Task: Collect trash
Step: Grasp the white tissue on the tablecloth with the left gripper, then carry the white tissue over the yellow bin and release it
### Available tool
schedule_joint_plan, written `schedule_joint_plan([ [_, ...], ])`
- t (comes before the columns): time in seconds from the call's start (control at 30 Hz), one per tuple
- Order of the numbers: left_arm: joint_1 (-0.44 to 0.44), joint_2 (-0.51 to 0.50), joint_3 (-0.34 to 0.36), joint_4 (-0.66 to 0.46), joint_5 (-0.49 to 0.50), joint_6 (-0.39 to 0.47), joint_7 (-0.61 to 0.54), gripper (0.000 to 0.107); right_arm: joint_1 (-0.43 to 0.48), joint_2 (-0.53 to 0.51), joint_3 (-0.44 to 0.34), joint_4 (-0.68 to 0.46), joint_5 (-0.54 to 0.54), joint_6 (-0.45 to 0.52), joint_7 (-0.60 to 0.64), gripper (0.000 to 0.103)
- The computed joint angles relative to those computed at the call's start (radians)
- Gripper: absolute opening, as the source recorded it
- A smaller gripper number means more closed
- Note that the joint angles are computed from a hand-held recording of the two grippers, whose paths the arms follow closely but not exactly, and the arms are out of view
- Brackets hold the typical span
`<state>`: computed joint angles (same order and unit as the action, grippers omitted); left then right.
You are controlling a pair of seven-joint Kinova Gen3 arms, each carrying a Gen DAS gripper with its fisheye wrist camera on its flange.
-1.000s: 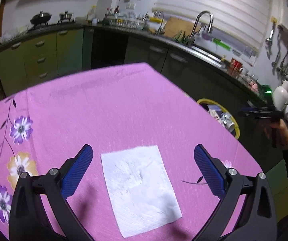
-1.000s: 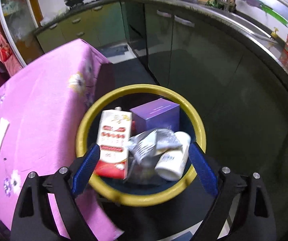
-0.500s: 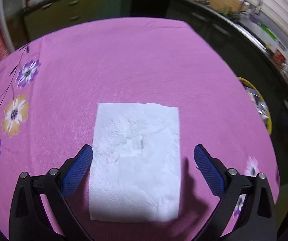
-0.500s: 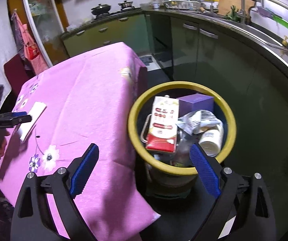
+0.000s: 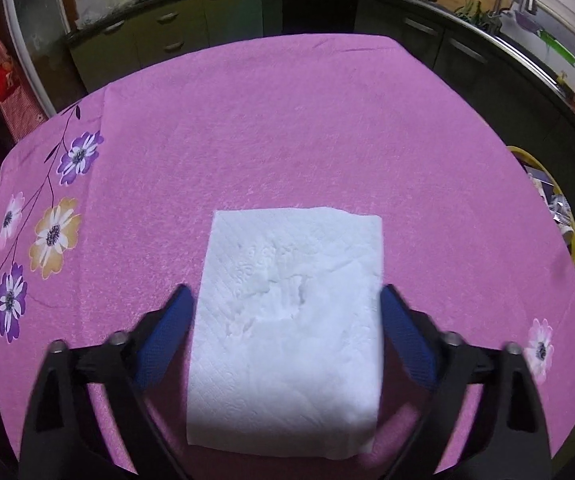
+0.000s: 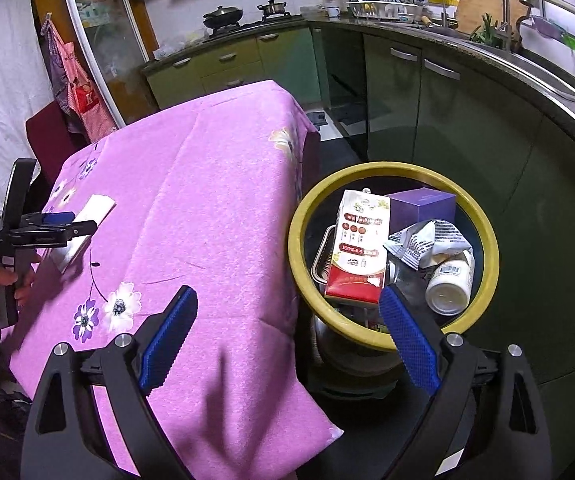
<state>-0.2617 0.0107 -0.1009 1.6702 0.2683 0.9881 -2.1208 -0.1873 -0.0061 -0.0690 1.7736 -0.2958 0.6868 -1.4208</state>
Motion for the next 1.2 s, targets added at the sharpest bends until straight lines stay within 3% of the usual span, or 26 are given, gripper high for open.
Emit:
schedule_joint_plan([
  [0.03,-0.001,-0.007,-0.001,0.002,0.004,0.004,-0.008,0.069,-0.001,-0.001,0.000,-0.001,-0.001,0.001,0.001,0.091],
  [0.17,-0.008,-0.021,-0.013,0.004,0.026,0.026,-0.051,0.050,-0.004,-0.005,-0.002,-0.008,0.000,0.005,0.003,0.091],
  [0.33,-0.051,0.002,-0.044,-0.031,0.111,0.107,-0.126,0.009,-0.011,-0.015,-0.005,-0.006,-0.008,-0.001,0.016,0.091],
  [0.6,-0.094,-0.019,-0.047,-0.052,0.187,0.183,-0.233,0.003,-0.023,-0.045,-0.008,0.002,0.032,-0.013,-0.015,0.091],
  [0.87,-0.004,-0.043,-0.006,-0.190,0.222,0.336,-0.292,0.003,0.011,-0.137,-0.026,0.041,0.187,-0.011,-0.183,0.091],
  [1.0,0.069,0.007,0.053,-0.303,0.259,0.417,-0.252,0.003,0.016,-0.189,0.014,0.081,0.184,-0.016,-0.200,0.091],
  [1.1,0.139,0.045,0.108,-0.356,0.238,0.401,-0.193,0.003,0.026,-0.223,0.039,0.112,0.172,-0.014,-0.194,0.091],
  [1.2,0.221,0.150,0.171,-0.453,0.225,0.418,-0.095,0.004,0.036,-0.248,0.066,0.142,0.153,-0.016,-0.176,0.091],
])
